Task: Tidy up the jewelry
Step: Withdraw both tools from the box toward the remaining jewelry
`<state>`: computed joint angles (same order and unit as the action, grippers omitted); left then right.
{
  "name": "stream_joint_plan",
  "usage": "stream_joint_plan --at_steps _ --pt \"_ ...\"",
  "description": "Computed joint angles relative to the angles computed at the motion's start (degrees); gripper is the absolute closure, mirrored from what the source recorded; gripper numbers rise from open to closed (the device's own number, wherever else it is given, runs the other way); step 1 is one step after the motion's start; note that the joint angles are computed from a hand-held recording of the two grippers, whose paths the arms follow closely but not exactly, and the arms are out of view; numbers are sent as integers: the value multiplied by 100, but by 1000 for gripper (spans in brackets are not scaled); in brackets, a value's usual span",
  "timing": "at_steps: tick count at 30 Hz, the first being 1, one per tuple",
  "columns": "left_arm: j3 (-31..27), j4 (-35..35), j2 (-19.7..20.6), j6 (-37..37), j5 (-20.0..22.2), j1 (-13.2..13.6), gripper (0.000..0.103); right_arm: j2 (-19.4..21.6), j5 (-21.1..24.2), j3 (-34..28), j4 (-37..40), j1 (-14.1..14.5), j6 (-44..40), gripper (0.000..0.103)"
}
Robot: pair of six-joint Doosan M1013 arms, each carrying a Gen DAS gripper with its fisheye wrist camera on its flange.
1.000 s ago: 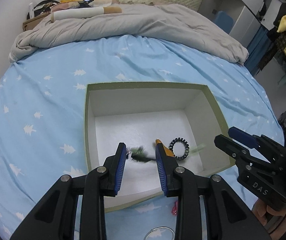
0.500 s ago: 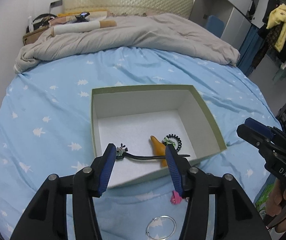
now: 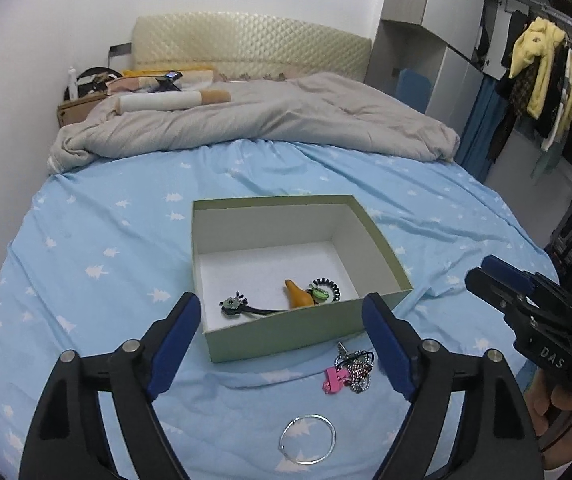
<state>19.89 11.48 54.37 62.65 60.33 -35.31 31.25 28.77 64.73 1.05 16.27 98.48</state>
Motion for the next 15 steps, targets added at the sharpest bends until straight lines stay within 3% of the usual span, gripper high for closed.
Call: stream_joint_plan --at_steps 7,15 --pt "1528 773 -743 -787 -838 -184 8 -397 -638 749 80 -2 83 57" --pt "2466 1145 -1166 -1410 -1374 -336 7 -741 -1099 1393 -391 45 462 57"
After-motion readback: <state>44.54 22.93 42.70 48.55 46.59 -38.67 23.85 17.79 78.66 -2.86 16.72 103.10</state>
